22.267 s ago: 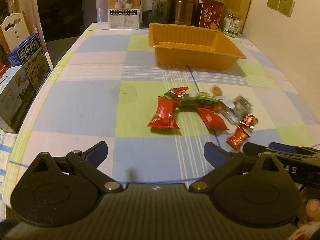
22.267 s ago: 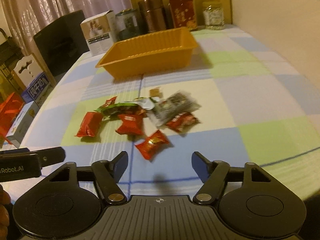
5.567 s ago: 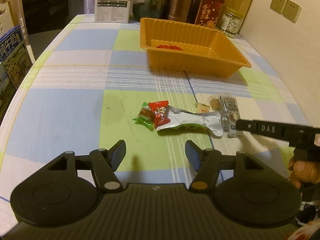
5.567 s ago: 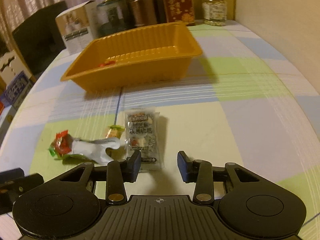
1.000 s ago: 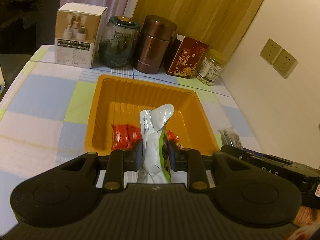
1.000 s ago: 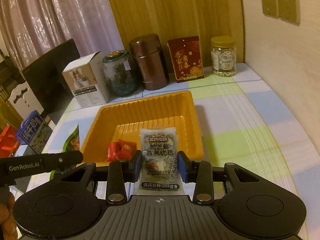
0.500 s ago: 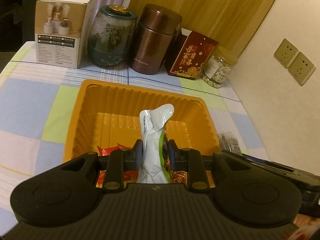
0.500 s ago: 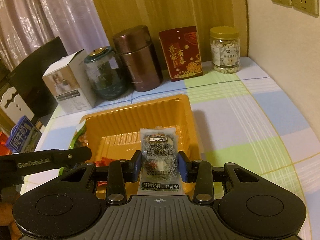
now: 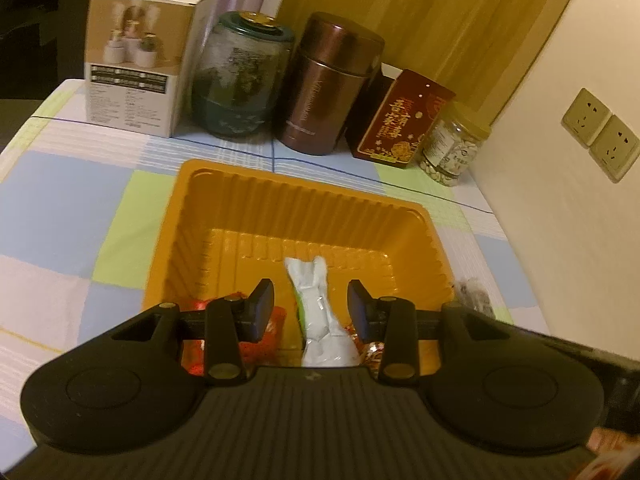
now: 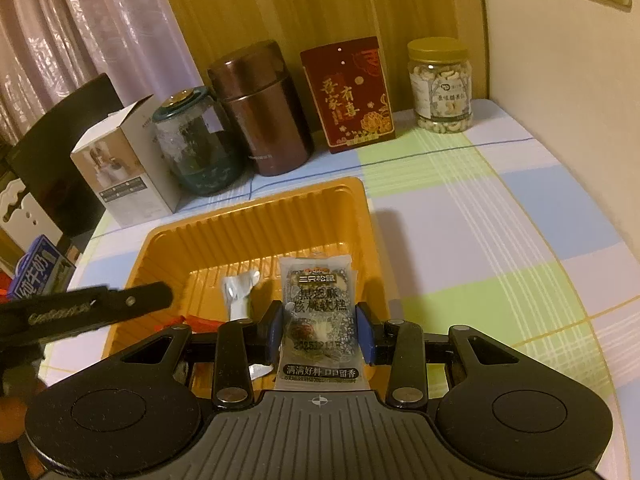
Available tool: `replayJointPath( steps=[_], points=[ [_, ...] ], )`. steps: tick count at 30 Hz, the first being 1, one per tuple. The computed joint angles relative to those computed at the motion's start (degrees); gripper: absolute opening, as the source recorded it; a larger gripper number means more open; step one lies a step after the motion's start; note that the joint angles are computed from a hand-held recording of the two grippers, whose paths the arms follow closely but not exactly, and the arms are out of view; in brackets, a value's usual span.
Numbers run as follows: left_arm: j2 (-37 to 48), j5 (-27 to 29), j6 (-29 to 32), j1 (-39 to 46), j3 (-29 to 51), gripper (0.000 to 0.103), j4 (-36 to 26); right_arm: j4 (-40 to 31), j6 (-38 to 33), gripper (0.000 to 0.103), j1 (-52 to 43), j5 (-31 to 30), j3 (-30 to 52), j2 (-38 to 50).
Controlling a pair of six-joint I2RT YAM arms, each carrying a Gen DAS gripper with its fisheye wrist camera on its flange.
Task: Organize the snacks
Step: 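Lower both packets into the tray and open both grippers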
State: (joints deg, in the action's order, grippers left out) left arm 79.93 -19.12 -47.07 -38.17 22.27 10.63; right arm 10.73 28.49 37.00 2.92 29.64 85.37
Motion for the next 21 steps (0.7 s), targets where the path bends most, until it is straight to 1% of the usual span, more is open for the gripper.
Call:
replayJointPath(
  steps=[8,12,14,15,16,19,21],
  points=[
    [-3.79,-1.23,-0.97,-0.9,-3.1,0.036,-1.6,0.87,0.83,0.038,0.31,-0.86,1.43,1.52],
    [-4.83,-1.49,-1.27,-1.34,-3.82,0.036,-2.19,3.36,2.17,0.039,0.0,-1.97,1.61,3.26],
    [-5.82,-2.04,-1.54,-1.95,-4.2,0.036,-2.96,5.48,2.89,0.051,-0.56,-2.99,0.86,3.55],
    [-6.49,-2.45,-1.68,-2.39,-4.45,0.036,-3.45,6.79,3.44,0.064,-0.76,-3.12,-0.02,3.07],
    [-7.36,-3.02,-1.95,-3.01,-4.76,0.036,-4.12,7.35,3.69,0.067,-0.85,-2.87,-0.71,2.34],
    [-9.91,-4.72,-3.61,-5.14,-5.61,0.037,-6.45,6.16,3.37,0.067,-0.54,-1.68,-1.98,-0.54],
    [-11.91,-6.34,-5.71,-7.49,-5.87,0.039,-9.05,4.46,3.69,0.067,-0.21,-0.89,-3.14,-3.43]
  ],
)
